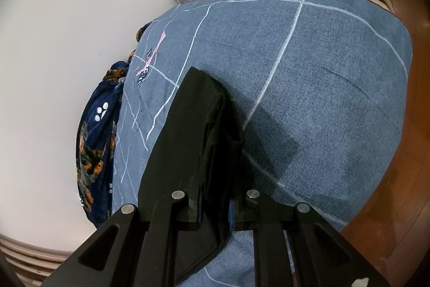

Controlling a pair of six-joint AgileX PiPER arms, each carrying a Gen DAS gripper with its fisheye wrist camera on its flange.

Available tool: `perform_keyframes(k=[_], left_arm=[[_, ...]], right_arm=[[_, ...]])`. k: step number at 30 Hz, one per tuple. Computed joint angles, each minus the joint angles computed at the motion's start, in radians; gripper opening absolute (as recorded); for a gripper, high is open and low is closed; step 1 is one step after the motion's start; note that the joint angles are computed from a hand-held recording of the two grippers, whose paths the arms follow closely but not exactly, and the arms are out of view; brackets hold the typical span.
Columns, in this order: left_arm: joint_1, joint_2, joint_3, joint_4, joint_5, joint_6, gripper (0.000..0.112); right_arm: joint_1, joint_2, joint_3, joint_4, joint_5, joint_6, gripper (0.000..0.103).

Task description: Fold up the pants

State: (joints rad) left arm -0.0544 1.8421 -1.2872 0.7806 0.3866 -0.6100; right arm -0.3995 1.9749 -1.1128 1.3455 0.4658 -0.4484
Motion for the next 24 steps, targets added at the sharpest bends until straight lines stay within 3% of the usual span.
perform_keyframes(k=[7,18,24], left_arm=[[0.020,0.028,-0.035,-0.120,0.026,0.103,0.095],[0.153,0.078,-0.127,-0.503,0.071,0.358,0.096],[0.152,0.082,-0.122,-0.571,0.067,0.424,0.096]], right_arm=[[-0.001,0.003,-0.005,0.004,0.001,-0.007,0.014],[0.009,-0.022,0.012,0.059,-0.010,-0.071,0.014],[0.028,-0.045,0.006,0.057,-0.009,-0.081,0.014]])
